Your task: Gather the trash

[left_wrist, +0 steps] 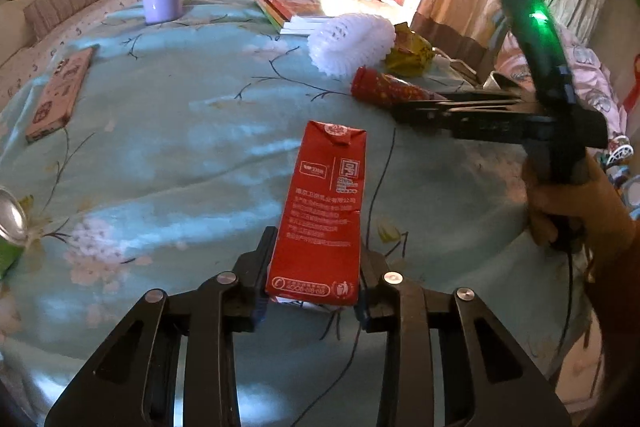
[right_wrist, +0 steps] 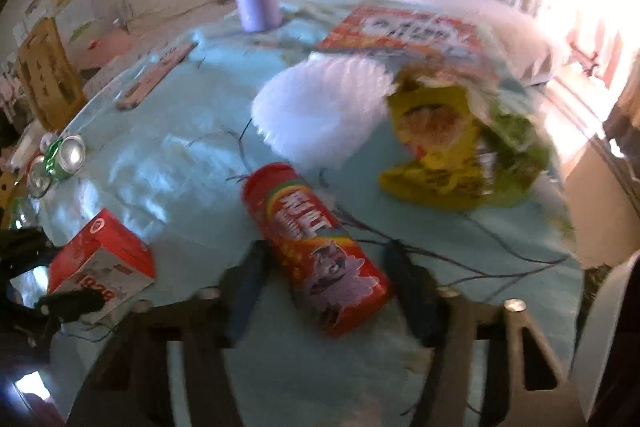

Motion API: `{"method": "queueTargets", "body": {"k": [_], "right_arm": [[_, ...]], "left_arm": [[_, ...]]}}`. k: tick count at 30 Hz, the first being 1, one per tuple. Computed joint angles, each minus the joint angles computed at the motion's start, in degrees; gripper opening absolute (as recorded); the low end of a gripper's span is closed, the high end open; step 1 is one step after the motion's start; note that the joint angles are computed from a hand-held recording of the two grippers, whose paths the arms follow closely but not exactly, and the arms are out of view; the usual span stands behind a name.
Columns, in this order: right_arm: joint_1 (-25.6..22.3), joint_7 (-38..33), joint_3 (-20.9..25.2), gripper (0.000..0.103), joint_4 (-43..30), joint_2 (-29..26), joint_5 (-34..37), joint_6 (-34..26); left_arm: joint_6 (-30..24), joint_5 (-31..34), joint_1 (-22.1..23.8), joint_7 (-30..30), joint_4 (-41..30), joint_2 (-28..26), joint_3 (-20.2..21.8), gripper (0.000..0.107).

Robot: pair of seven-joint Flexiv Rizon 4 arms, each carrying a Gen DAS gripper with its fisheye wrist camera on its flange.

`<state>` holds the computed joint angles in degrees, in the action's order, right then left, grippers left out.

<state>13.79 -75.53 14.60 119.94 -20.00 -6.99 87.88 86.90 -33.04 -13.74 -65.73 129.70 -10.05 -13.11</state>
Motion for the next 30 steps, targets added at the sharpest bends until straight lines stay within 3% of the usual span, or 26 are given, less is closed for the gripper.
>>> {"method": "queueTargets", "body": {"k": [2,4,5,9,15,18,23,26,30], "right_arm": [[-3.97,-1.40,4.98,0.036,1.13,1.04,6.32,1.67],[-3.53,3.26,3.82,0.035,3.82,2.58,5.11,3.84],[-3.95,3.19,4.71,0.035,5.29,3.67,8.03,5.24],[-13.69,2.77,15.44,0.035,8.58,5.79,15.19,9.39],[-19.13,8.77,19.81,0.035,14.88,9.74,16.76,16.59],[-17.06,11.02,17.41,0.035,17.82,12.17,17.66,19.81],[-20.25,17.31,16.54,0.035,22.60,14.84,12.97,23.48],[-17.12,17.18,12.81,0.035,24.01,16.38,15.05,23.70],[-9.68,10.21,6.95,0.035,23.74,18.75,25.36,21.77]], "left_arm": [[0.42,-0.31,0.07,0.05,-0.22,-0.23,-0.40,0.031],[1.40,-4.77,1.42,2.94,0.16,-0.07,-3.49,0.031],[1.77,-6.31,1.53,3.96,0.30,0.04,-4.31,0.031],[2.96,-10.90,0.56,7.14,-0.37,-0.12,-6.63,0.031],[1.63,-8.65,-2.72,6.54,-3.97,-1.99,-6.18,0.031],[0.65,-4.65,-4.63,4.39,-6.64,-3.33,-5.28,0.031],[-0.94,2.59,-7.41,-0.14,-11.36,-5.97,-3.81,0.031],[-2.01,6.67,-8.90,-3.14,-14.14,-7.64,-3.00,0.031],[-3.26,9.76,-9.54,-5.38,-16.44,-8.89,-3.17,0.031]]}}
